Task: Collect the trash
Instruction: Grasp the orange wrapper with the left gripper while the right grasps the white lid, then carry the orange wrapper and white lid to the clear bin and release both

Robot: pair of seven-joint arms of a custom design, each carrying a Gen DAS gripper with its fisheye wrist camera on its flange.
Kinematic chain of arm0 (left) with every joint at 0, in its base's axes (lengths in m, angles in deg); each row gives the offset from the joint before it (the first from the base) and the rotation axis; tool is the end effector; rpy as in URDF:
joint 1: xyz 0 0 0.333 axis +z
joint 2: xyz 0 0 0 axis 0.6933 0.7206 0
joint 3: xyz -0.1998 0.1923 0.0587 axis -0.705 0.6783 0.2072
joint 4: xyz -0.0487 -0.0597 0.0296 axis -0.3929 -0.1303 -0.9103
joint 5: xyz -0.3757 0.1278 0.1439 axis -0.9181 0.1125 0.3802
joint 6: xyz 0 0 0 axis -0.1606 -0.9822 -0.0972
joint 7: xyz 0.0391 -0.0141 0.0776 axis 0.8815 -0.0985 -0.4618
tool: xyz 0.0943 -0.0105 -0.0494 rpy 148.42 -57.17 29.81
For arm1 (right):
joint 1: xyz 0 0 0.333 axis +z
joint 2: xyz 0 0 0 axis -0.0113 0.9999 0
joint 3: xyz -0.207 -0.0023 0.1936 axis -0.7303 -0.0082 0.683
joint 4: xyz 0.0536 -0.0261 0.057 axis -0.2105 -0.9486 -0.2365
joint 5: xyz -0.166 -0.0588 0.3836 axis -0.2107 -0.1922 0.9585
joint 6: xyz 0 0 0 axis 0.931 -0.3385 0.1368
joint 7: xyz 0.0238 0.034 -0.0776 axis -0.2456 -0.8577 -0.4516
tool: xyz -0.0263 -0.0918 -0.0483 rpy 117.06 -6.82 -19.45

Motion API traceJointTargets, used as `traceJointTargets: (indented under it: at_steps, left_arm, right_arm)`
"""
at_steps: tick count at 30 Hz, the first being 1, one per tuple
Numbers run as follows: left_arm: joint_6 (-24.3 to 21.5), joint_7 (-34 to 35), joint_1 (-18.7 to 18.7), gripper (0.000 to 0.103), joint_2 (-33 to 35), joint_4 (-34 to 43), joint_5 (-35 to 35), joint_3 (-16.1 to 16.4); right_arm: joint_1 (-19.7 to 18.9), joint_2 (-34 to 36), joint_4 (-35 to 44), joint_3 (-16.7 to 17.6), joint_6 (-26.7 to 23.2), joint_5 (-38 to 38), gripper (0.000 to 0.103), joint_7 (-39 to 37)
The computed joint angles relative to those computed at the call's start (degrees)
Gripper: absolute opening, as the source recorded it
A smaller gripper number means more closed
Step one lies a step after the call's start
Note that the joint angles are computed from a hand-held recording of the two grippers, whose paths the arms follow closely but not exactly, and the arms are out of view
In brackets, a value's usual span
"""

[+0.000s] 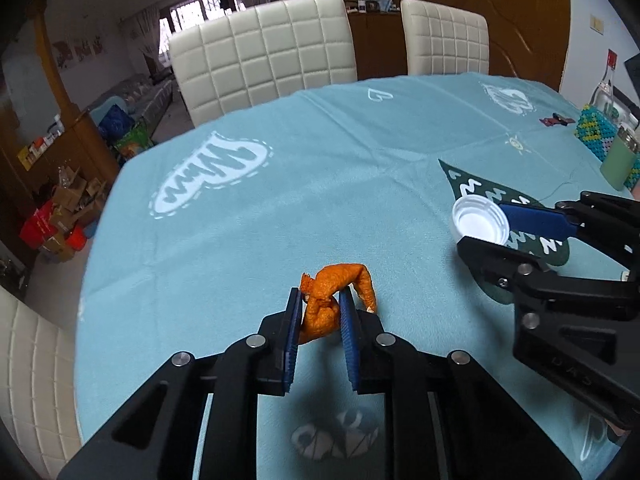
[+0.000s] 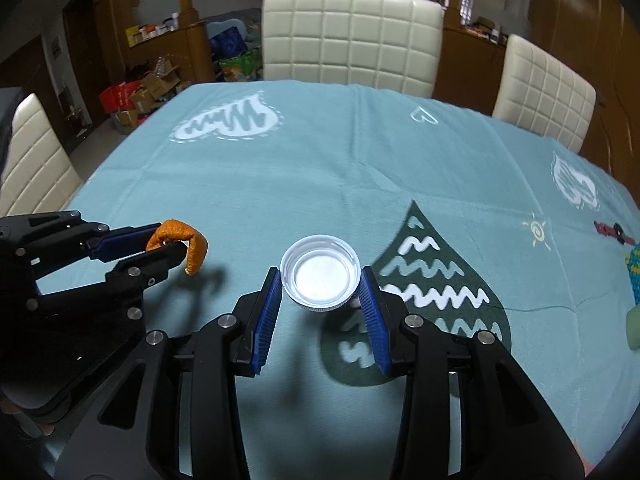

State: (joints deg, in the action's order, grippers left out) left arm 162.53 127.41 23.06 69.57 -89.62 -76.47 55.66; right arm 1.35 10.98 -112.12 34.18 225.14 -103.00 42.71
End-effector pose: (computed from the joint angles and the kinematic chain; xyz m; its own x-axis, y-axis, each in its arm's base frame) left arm 0.4827 -0.3234 0.4767 -0.6631 -0.7375 -0.1280 -0.5262 0.5809 -0.6210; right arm 0.4296 0.1411 0.4847 -0.2045 -0.9788 0.0050 -0.7472 0.1528 -0.6468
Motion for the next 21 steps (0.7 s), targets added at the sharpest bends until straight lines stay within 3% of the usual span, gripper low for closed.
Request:
traceJointTargets:
  at_steps: [9,12,21]
  left_arm:
    - [2.8,-1.3,0.8,0.019,-12.2,-9.8,1.1,3.5]
    - [4.5,-4.1,2.9,0.019,-16.5,-13.6,4.7,3.6]
    - [6.5,-7.2,5.9,0.019,-26.2,-21.6,8.7,8.1]
  right_arm:
    - [3.2,1.0,4.6,3.9,-0.5,-2.0,0.042,0.3]
    - [4.6,3.2,7.4,5.3,-0.6,-3.2,0.042,0.5]
    - [9.5,11.3,16.4,7.8,-0.6,-9.2,0.042,1.4]
